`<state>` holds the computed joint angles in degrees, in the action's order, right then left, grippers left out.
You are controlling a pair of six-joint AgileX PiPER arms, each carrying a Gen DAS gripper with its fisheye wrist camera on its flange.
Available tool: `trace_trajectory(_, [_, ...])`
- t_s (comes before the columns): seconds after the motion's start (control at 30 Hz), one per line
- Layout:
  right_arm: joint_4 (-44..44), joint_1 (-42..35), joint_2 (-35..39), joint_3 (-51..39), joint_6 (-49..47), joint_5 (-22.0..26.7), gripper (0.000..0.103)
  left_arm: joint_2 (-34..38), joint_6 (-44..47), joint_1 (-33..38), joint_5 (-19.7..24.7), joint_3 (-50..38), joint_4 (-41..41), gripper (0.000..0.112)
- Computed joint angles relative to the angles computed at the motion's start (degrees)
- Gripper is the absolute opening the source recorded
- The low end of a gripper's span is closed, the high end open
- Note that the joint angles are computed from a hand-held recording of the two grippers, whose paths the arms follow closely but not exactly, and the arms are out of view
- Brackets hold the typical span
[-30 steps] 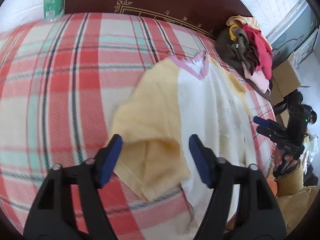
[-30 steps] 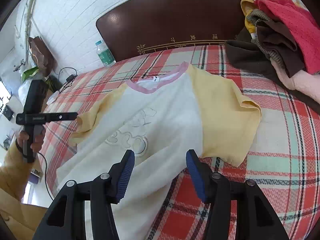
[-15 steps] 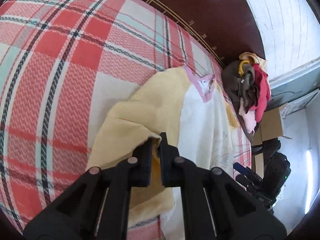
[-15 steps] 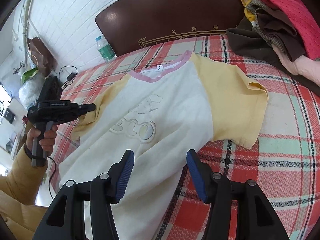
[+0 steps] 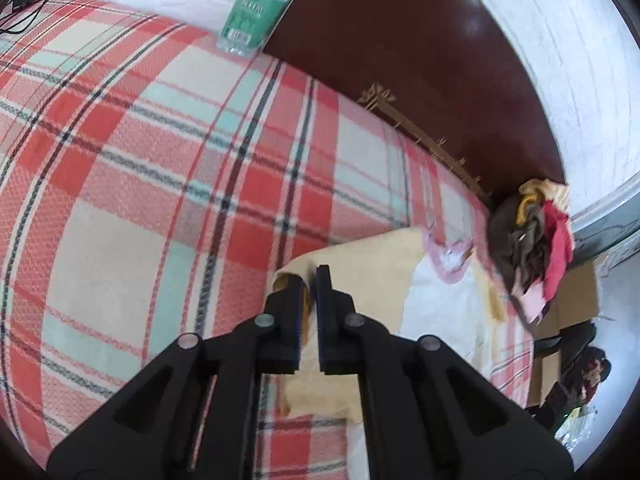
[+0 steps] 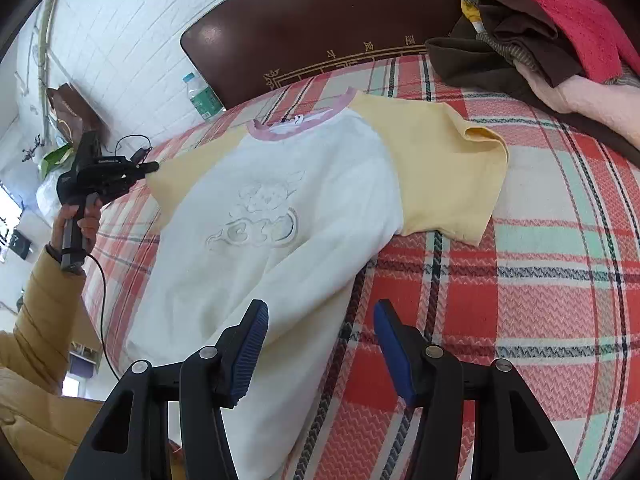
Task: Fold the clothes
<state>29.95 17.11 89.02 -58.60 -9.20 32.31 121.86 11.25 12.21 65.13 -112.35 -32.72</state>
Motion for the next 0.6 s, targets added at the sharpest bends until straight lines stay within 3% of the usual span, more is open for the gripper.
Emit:
trace_trajectory(0.03, [0.3,0.1,-0.5,0.6,-0.2,0.2,0.056,-1.9,2.1,0.3,-1.7,3.9,0.4,0.01])
trace_trajectory(0.17, [3.8,0.0,-3.5,3.8,-2.6,1.0,0.063,-10.2,21.7,6.5,-0.8,22.9,-12.9,0.056])
trace_trajectory(0.3, [2.0,2.2,-7.2,6.0,-1.1,1.3,0.067,-18.9,37.4,11.6,1.7,40.8,-20.2,0.057])
trace_trajectory(0.43, [-5.9,8.6,-9.5,5.7,4.6,2.2,0.067,-27.6,44.4,10.6,2.0,54.7,-19.6,0.057])
trace_trajectory(0.6, [-2.3,6.2,-16.3,4.5,-0.5,14.1,0.067,-34.0,46.2,6.6,2.8,61.8,-18.9,0.057])
